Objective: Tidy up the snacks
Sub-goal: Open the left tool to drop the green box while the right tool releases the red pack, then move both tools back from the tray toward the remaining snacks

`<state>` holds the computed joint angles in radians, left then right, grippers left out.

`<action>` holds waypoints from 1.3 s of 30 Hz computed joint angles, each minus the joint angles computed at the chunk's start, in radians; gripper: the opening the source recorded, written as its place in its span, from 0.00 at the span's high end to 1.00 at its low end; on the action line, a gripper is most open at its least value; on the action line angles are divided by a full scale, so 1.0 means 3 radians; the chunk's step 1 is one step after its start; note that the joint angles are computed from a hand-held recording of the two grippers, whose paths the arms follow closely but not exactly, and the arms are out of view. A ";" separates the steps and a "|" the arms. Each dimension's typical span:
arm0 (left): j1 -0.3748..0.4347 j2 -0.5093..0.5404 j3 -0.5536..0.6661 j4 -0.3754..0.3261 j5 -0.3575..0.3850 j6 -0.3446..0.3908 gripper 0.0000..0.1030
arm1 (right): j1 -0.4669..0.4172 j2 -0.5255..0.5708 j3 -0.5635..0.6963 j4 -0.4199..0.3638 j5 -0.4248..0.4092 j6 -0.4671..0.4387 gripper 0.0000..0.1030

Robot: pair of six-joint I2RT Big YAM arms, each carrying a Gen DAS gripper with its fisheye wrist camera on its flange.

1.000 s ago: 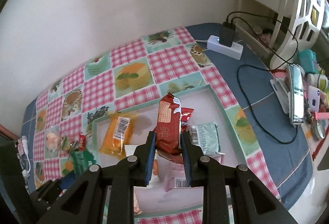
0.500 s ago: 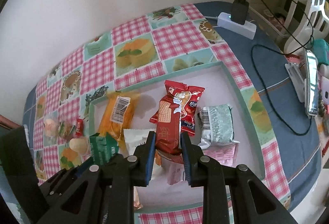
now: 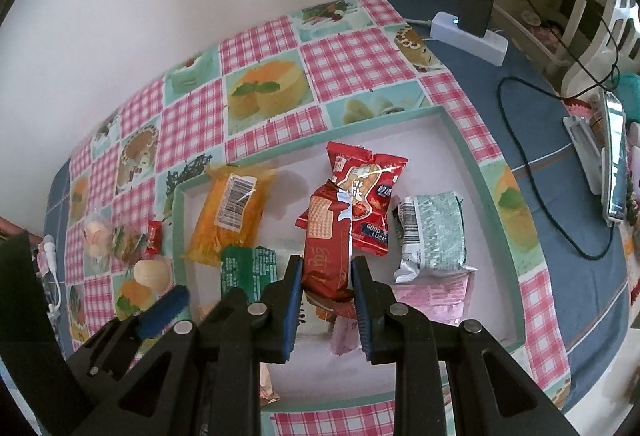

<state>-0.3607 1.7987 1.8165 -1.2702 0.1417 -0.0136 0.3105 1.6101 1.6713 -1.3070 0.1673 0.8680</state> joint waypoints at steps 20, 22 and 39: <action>0.0366 0.0110 0.0145 -0.0286 -0.0263 -0.0680 0.18 | 0.0055 0.0051 0.0132 -0.0105 0.0066 -0.0057 0.74; 0.0414 0.0124 0.0145 -0.0320 -0.0288 -0.0749 0.15 | 0.0066 0.0094 0.0158 -0.0148 0.0060 -0.0061 0.71; 0.0717 0.0148 0.0121 -0.0236 -0.0700 -0.0691 0.08 | 0.0365 0.0519 0.0568 -0.0304 0.0107 -0.0408 0.24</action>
